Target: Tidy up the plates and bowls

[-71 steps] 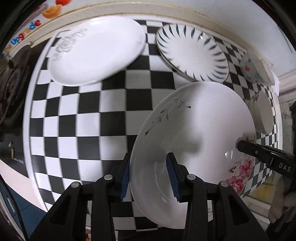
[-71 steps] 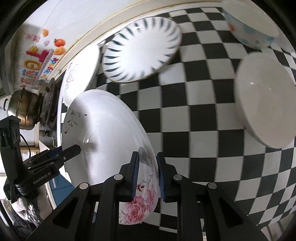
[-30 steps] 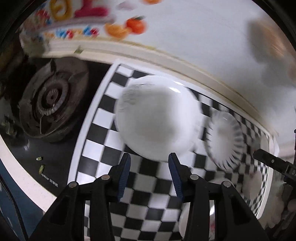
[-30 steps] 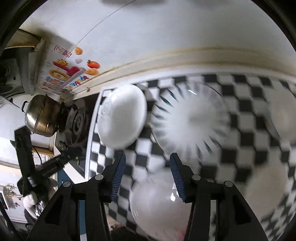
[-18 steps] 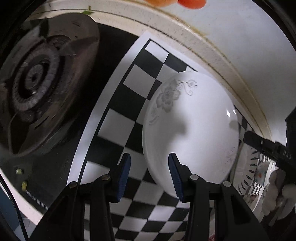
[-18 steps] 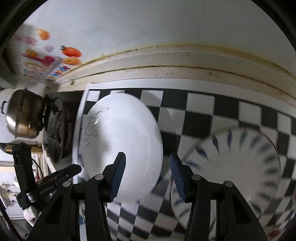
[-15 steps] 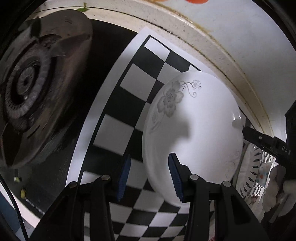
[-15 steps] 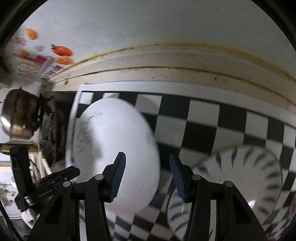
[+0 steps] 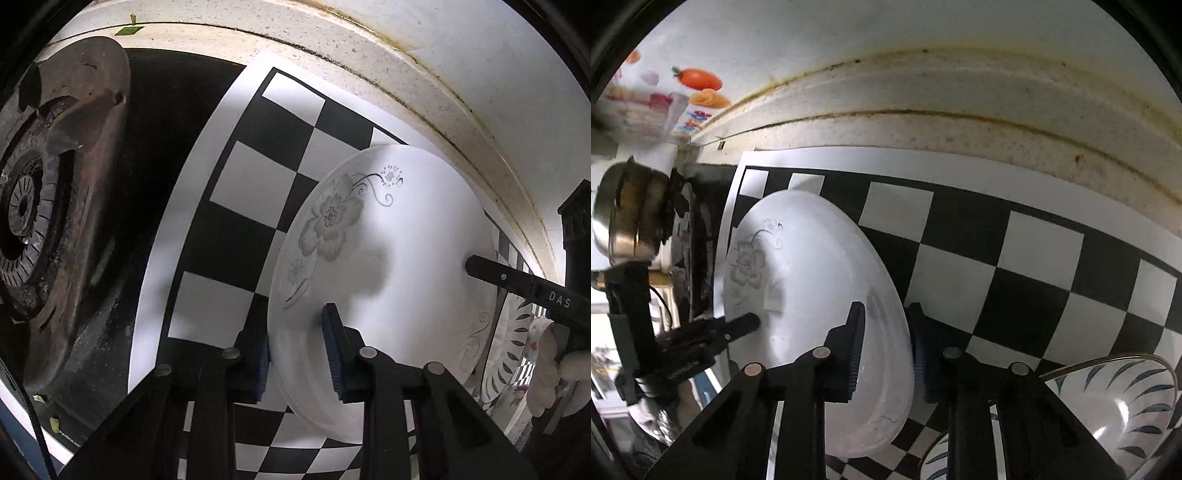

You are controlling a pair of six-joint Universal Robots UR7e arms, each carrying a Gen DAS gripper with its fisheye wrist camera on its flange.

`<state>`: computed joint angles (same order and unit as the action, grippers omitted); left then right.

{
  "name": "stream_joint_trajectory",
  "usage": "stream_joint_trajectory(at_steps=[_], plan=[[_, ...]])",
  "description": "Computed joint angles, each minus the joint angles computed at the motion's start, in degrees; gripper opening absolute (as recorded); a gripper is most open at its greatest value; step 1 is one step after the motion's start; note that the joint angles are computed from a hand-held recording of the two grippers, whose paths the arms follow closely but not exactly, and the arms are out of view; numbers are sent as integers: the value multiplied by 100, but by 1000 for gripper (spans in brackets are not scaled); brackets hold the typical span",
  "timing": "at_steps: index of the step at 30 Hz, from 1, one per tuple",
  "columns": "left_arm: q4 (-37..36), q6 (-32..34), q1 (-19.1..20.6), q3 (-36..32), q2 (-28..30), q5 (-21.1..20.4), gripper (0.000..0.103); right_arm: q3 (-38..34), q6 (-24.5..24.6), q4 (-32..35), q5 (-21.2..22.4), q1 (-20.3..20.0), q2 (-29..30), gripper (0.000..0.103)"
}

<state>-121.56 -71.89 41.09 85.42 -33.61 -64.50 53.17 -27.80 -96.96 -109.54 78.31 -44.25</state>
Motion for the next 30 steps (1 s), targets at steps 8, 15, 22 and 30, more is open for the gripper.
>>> stream_joint_trajectory(at_steps=[8, 15, 22, 30], plan=[[416, 8, -160, -110, -161, 294, 24, 305, -197, -42, 157, -25, -289, 18], [726, -55, -468, -181, -378, 404, 24, 572, -271, 24, 396, 6, -714, 18], [915, -105, -929, -404, -290, 306, 24, 1115, -273, 54, 704, -162, -1439, 18], [793, 239, -1341, -920, 339, -167, 24, 2169, -382, -218, 853, -672, -2733, 18]])
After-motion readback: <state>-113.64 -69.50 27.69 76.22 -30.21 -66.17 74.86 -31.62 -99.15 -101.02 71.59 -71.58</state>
